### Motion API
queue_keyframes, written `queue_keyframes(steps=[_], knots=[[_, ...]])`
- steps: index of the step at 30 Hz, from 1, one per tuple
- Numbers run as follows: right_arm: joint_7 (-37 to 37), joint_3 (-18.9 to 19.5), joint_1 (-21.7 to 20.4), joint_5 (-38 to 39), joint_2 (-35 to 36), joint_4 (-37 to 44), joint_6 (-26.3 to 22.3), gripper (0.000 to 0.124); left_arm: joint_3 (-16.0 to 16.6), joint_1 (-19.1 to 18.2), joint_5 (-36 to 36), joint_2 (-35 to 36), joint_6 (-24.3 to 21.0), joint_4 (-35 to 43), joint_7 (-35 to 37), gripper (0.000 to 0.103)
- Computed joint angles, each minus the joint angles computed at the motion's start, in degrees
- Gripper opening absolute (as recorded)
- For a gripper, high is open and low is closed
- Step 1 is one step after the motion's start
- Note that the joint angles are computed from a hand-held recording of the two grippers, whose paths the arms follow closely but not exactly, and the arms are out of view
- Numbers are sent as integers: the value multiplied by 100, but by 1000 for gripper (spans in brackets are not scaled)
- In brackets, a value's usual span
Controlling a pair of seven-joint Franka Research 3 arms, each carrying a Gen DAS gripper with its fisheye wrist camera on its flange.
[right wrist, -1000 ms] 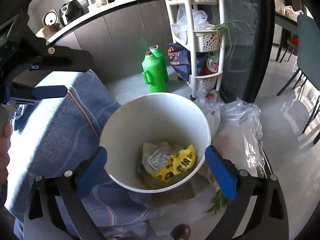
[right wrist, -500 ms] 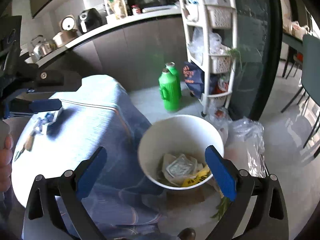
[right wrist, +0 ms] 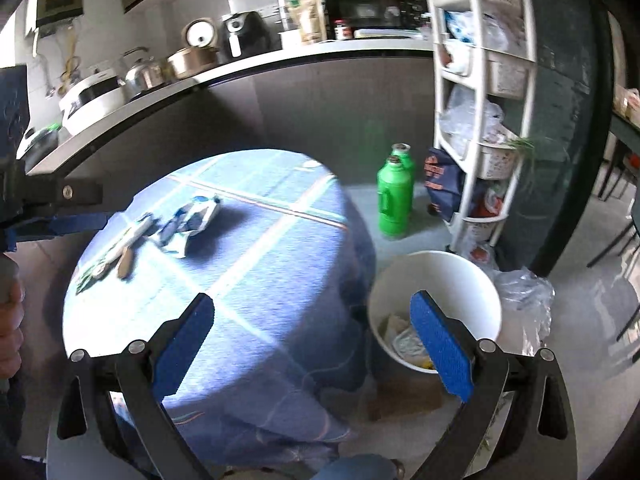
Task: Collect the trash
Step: 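Move both tools back over the table, then grasp the blue Deeyeo tissue pack with the right tool while the left tool grasps the ginger root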
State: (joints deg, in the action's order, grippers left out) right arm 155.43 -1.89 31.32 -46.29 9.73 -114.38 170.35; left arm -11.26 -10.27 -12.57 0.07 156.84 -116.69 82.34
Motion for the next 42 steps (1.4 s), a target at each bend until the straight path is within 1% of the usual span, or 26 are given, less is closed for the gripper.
queue_keyframes(steps=[1,4,5,7,10,11,15,18,19,21,23,25,28,33,39,41,42], knots=[[-170,81,-18,148,44,68,-4,94,43,44,10,-121,32,-159,-3,99],[-442,137,64,393,165,248,-14,94,188,123,-54,-413,99,-545,81,99],[-651,198,72,577,253,359,-20,94,246,135,-118,-492,100,-638,146,99],[-911,199,161,830,354,478,-32,94,395,168,-299,-665,124,-872,309,99],[-1502,322,212,1391,572,752,-70,94,552,244,-317,-886,199,-1188,309,99],[-1755,404,203,1616,670,875,-90,94,608,254,-350,-936,232,-1269,326,99],[-2366,457,349,2148,1039,1384,-283,94,861,260,-641,-1098,283,-1533,522,99],[-2762,485,441,2588,1383,1855,-470,94,1023,254,-916,-1151,324,-1665,774,99],[-2944,551,419,2802,1529,2050,-539,93,1075,231,-1047,-1147,328,-1677,890,98],[-3134,544,473,3081,1765,2358,-629,93,1144,207,-1279,-1130,307,-1683,1112,97],[-3256,491,542,3333,2036,2741,-775,90,1161,224,-1432,-1067,270,-1655,1280,92],[-3313,347,672,3480,2277,3094,-922,86,1164,243,-1624,-980,201,-1594,1462,87],[-3442,139,839,3593,2605,3613,-1191,82,1120,301,-1950,-809,115,-1462,1729,83],[-3704,113,823,3920,3341,4748,-1709,76,911,524,-2042,-473,-30,-1187,1826,76],[-3914,168,744,4296,4251,6117,-2320,75,708,799,-1997,-123,-161,-888,1765,69],[-3968,190,724,4397,4563,6618,-2588,72,646,875,-1905,4,-207,-784,1706,66],[-3992,201,708,4447,4647,6747,-2654,69,615,909,-1895,38,-222,-763,1706,65]])
